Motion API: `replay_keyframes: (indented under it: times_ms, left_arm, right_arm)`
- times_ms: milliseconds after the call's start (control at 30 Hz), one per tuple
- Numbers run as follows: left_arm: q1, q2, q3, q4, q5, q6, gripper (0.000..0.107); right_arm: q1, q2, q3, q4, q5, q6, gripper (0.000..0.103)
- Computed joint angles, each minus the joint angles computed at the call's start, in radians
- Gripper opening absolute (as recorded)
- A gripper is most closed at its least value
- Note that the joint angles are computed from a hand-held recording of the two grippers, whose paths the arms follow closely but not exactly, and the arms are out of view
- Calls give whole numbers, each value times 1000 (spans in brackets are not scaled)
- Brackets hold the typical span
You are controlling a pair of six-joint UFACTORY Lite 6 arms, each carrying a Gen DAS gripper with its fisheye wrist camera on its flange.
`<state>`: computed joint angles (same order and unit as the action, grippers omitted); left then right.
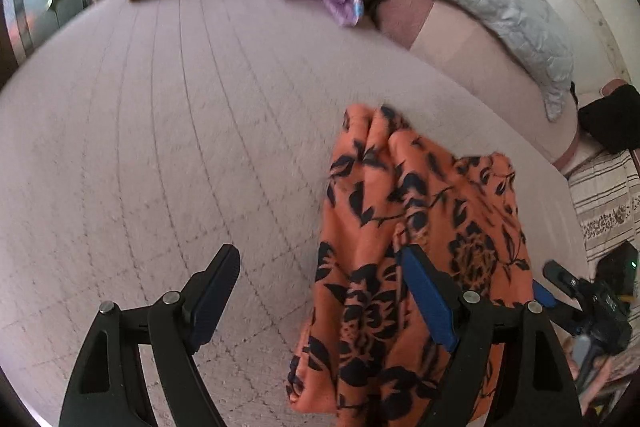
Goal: Fold small clothes
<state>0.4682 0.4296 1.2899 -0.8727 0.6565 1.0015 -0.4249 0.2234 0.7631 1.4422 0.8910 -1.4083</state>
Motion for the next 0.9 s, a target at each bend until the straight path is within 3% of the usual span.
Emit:
replay_keyframes:
  times_ms: [133,367,533,700,900]
  left_arm:
    - [-32,73,53,89,33,-63,84]
    - [-20,109,88,66,93,-63,89]
    - [46,159,158,-55,251,3,89]
    - [26,136,133,-53,237,20,89]
    - [117,119,138,-209,327,76,89]
  right_arm:
    - [70,157,106,11,3,40,75]
    - [155,150,101,97,-55,-28,77]
    - [177,134,86,136,-100,-59,71]
    - [192,130,79,165,-119,-73,69]
    - [191,132,85,154,-118,-54,69]
